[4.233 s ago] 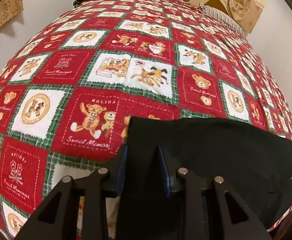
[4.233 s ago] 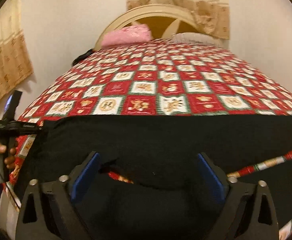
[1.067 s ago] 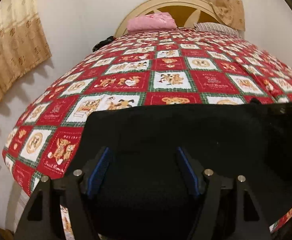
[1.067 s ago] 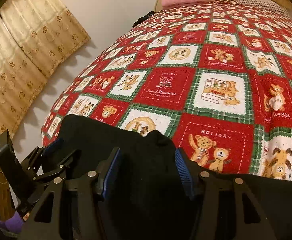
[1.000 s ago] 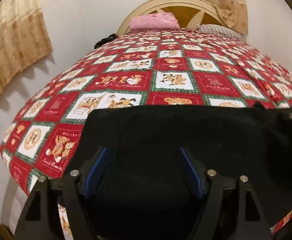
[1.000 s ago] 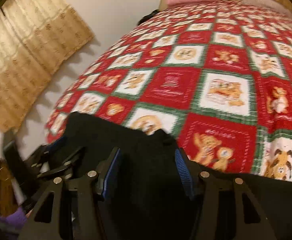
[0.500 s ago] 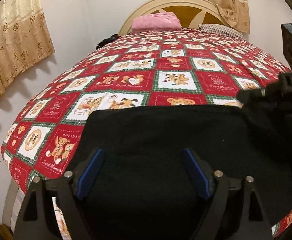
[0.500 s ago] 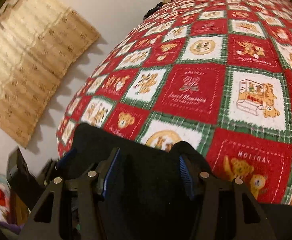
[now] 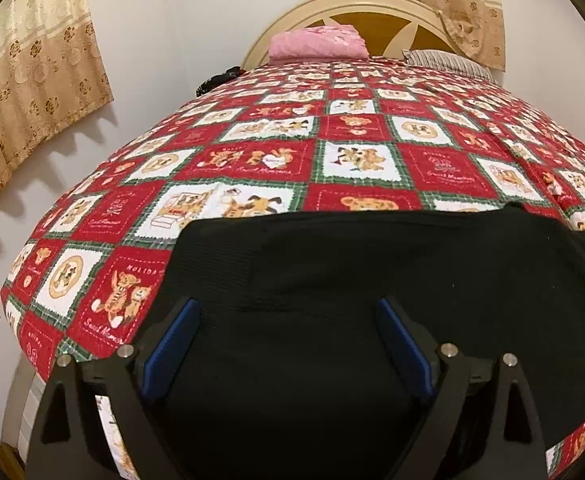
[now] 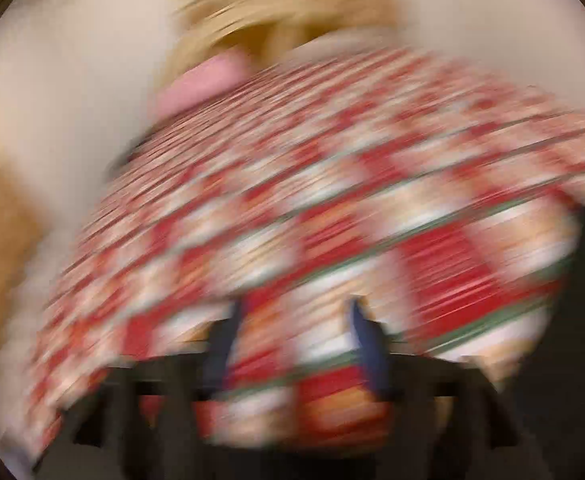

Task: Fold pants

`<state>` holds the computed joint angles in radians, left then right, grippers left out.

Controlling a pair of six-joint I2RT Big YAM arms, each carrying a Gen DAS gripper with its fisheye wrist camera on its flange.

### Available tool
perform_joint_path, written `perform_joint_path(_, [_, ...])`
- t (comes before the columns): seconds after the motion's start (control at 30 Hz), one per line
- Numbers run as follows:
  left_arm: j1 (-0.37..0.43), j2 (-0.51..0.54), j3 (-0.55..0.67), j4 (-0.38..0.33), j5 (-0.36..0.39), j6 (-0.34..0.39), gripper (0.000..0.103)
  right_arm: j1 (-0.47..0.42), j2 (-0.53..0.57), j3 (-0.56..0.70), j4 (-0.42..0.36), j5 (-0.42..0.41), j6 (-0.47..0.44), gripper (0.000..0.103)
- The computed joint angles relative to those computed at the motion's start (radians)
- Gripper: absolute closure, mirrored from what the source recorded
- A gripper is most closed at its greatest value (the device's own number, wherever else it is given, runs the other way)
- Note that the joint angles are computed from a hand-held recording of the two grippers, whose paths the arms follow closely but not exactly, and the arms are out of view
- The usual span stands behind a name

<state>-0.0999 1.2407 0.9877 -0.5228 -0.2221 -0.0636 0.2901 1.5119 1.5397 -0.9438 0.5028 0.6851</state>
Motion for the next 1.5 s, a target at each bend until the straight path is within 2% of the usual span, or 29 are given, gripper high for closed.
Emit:
perform_joint_path(0.03, [-0.001, 0.000, 0.001, -0.002, -0.001, -0.002, 0.009, -0.027, 0.027, 0.044, -0.082, 0.090, 0.023, 0.026])
perform_joint_path(0.1, [0.000, 0.001, 0.003, -0.007, -0.002, -0.005, 0.009, -0.086, 0.098, 0.125, -0.216, 0.183, 0.029, 0.026])
perform_joint_path(0.27, [-0.004, 0.002, 0.006, -0.019, -0.008, -0.015, 0.009, -0.178, 0.281, 0.288, -0.501, 0.231, 0.050, 0.027])
perform_joint_path(0.3, [-0.005, 0.003, 0.008, -0.022, -0.010, -0.016, 0.009, -0.186, 0.297, 0.293, -0.532, 0.227, 0.053, 0.031])
perform_joint_path(0.33, [-0.006, 0.003, 0.009, -0.025, -0.012, -0.017, 0.009, -0.197, 0.301, 0.293, -0.534, 0.198, 0.046, 0.040])
perform_joint_path(0.37, [-0.006, 0.004, 0.011, -0.028, -0.012, -0.018, 0.009, -0.207, 0.277, 0.264, -0.499, 0.158, 0.035, 0.047])
perform_joint_path(0.4, [-0.006, 0.005, 0.012, -0.030, -0.013, -0.019, 0.009, -0.220, 0.257, 0.240, -0.460, 0.101, 0.021, 0.064])
perform_joint_path(0.43, [-0.007, 0.006, 0.013, -0.032, -0.014, -0.020, 0.008, -0.229, 0.248, 0.230, -0.437, 0.062, -0.002, 0.074])
perform_joint_path(0.47, [-0.006, 0.007, 0.015, -0.035, -0.015, -0.021, 0.008, -0.230, 0.240, 0.224, -0.423, 0.054, -0.044, 0.080])
perform_joint_path(0.5, [-0.006, 0.008, 0.017, -0.037, -0.015, -0.022, 0.008, -0.223, 0.248, 0.239, -0.428, 0.063, -0.066, 0.095])
perform_joint_path(0.53, [-0.007, 0.008, 0.017, -0.039, -0.015, -0.024, 0.008, -0.222, 0.226, 0.218, -0.401, 0.059, -0.095, 0.099])
perform_joint_path(0.6, [-0.007, 0.008, 0.018, -0.043, -0.016, -0.027, 0.008, -0.225, 0.155, 0.152, -0.312, 0.003, -0.121, 0.100])
perform_joint_path(0.73, [-0.008, 0.014, 0.029, -0.061, -0.021, -0.036, 0.008, -0.235, -0.114, -0.082, -0.033, -0.139, -0.111, 0.100])
perform_joint_path(0.83, [-0.009, 0.014, 0.030, -0.065, -0.024, -0.042, 0.007, -0.232, -0.306, -0.237, 0.122, -0.160, -0.083, 0.100])
perform_joint_path(0.87, [-0.010, 0.014, 0.029, -0.062, -0.026, -0.043, 0.007, -0.230, -0.400, -0.317, 0.175, -0.155, -0.058, 0.100])
perform_joint_path(0.97, [-0.013, 0.015, 0.028, -0.059, -0.032, -0.048, 0.007, -0.253, -0.583, -0.489, 0.259, -0.158, 0.024, 0.100])
perform_joint_path(1.1, [-0.012, 0.017, 0.035, -0.071, -0.029, -0.052, 0.007, -0.307, -0.730, -0.640, 0.263, -0.178, 0.083, 0.100])
perform_joint_path(1.17, [-0.011, 0.020, 0.039, -0.076, -0.028, -0.053, 0.007, -0.329, -0.787, -0.713, 0.247, -0.203, 0.160, 0.100])
perform_joint_path(1.2, [-0.011, 0.020, 0.040, -0.078, -0.029, -0.053, 0.007, -0.325, -0.808, -0.732, 0.228, -0.184, 0.183, 0.100])
perform_joint_path(1.37, [-0.013, 0.021, 0.041, -0.076, -0.034, -0.048, 0.007, -0.303, -0.863, -0.788, 0.168, -0.129, 0.257, 0.100])
perform_joint_path(1.5, [-0.014, 0.024, 0.045, -0.078, -0.048, -0.050, 0.003, -0.260, -0.892, -0.777, 0.200, -0.085, 0.243, 0.100])
